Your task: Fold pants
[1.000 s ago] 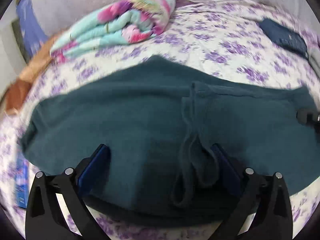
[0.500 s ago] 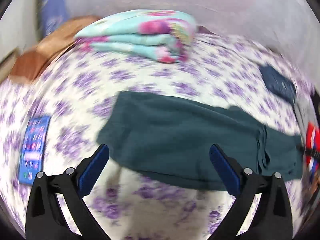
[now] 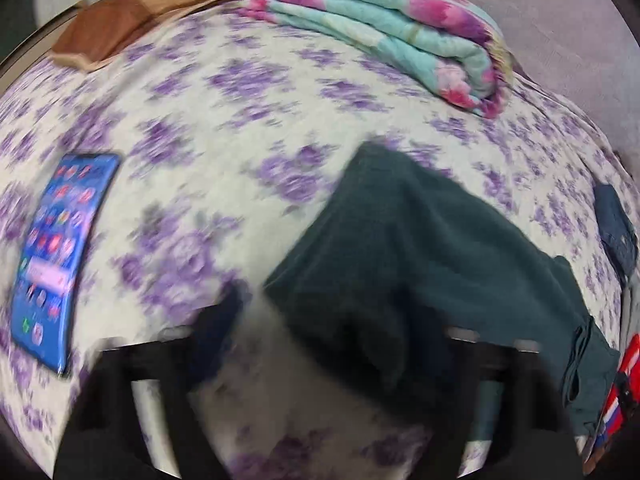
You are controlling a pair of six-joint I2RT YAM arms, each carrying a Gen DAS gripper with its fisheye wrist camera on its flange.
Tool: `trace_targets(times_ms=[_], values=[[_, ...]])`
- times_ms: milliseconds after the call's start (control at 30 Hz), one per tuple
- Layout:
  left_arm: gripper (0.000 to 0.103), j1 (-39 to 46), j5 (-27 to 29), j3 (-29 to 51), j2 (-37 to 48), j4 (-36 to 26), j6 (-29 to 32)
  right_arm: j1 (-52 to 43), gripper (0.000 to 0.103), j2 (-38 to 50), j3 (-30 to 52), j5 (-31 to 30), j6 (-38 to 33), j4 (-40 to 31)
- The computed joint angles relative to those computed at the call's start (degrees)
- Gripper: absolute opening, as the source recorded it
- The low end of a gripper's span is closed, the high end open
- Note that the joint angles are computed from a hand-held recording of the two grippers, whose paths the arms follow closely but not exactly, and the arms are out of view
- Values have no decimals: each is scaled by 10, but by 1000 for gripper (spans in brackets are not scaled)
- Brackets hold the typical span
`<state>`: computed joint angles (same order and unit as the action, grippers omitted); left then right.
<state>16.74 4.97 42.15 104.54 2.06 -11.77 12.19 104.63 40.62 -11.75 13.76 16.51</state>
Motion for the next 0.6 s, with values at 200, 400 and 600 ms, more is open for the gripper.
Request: trace_targets(times_ms=[200,400,600], values=[[22,-30,-12,-12,-25,4,-24,-24,88,-30,14,-86,-20,-124],[22,-17,10,2,-36,-24,-30,47,73,5,11,21,-76,-150],[23,-4,36,8,-18,-23,-27,-29,33,3,-7,-107,-54,-147]])
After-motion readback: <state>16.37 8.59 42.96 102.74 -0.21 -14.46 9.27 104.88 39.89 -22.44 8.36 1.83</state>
